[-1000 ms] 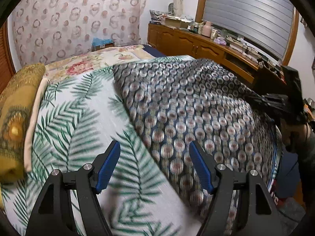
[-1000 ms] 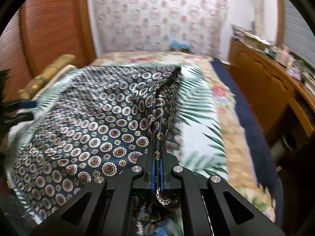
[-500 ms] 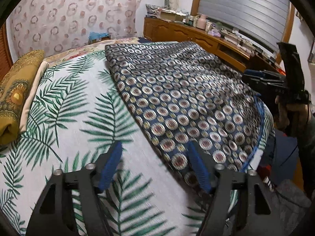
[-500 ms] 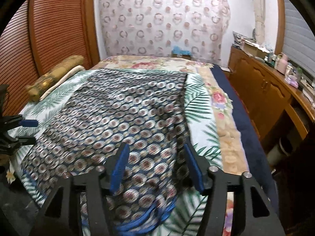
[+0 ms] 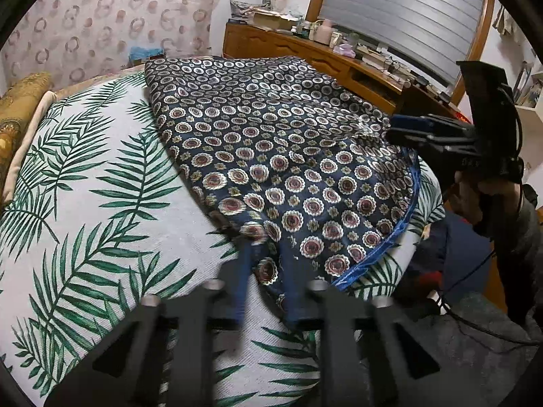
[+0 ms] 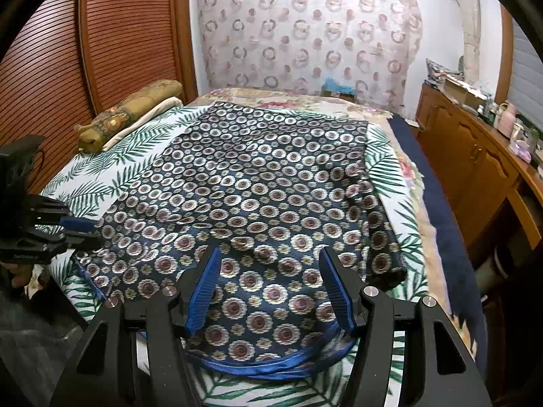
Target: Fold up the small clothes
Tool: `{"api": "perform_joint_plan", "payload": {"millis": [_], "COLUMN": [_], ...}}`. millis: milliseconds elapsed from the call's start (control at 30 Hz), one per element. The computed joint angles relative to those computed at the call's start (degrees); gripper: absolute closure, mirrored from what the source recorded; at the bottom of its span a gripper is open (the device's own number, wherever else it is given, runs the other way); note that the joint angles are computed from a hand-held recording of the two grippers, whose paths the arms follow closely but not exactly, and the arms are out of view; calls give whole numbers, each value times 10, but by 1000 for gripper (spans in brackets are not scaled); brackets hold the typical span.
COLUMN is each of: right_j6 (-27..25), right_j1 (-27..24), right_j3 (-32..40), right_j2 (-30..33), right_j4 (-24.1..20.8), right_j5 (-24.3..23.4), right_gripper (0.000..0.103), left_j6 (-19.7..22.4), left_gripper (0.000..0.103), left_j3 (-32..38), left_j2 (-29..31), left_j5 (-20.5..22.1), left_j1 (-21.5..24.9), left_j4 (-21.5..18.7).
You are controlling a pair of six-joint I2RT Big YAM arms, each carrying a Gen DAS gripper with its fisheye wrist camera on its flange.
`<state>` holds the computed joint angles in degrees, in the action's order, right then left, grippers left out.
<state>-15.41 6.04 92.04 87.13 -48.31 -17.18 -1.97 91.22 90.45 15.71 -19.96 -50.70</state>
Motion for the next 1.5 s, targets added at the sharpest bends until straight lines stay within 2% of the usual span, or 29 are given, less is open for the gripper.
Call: {"api": "perform_joint_plan", "payload": {"millis": [100,200,400,567,733,867,933,967,1000,1033,1167,1300,1500], "right_j6": [-2,-3,-16,-43,-58,-46,-48,-59,-67,-73,-66,-60,-66], "right_j1": [1,4,8,16,4,-10,-13,-14,-14,-14,-12,-10,1], "right_j3": [11,4,-11,-14,9,50,72,85,90,101,166,266,467], "right_j2": [4,-12,-36,-30,3,39,56,65,70,76,112,172,299], "right_j4": [-13,-9,-12,-19,-28,-35,-40,-46,-44,-46,-52,-70,-151], "right_j5": [-18,-18,-49,-35,-8,-1,-7,-15,-16,-19,-33,-45,-47], "right_gripper": [37,36,35,35,35,35,55,74,89,93,98,99,99], "left_j6": [-11,-1,-11,-25,-34,-29,-25,-24,-23,-22,-11,-7,-12], "left_gripper": [99,99,99,99,99,99,99,99,99,99,99,99,99], "left_j3": [11,44,148,221,243,256,266,274,281,286,320,393,532], "left_j2": [-5,3,64,118,140,149,155,159,163,164,181,225,315], "left_j5": [10,-12,-16,-25,-22,-22,-22,-21,-20,-23,-44,-53,-51], "left_j1": [2,-3,4,15,26,30,32,33,34,33,34,42,59], "left_j4": [17,36,32,18,15,8,2,-4,-9,-11,-25,-57,-130]}}
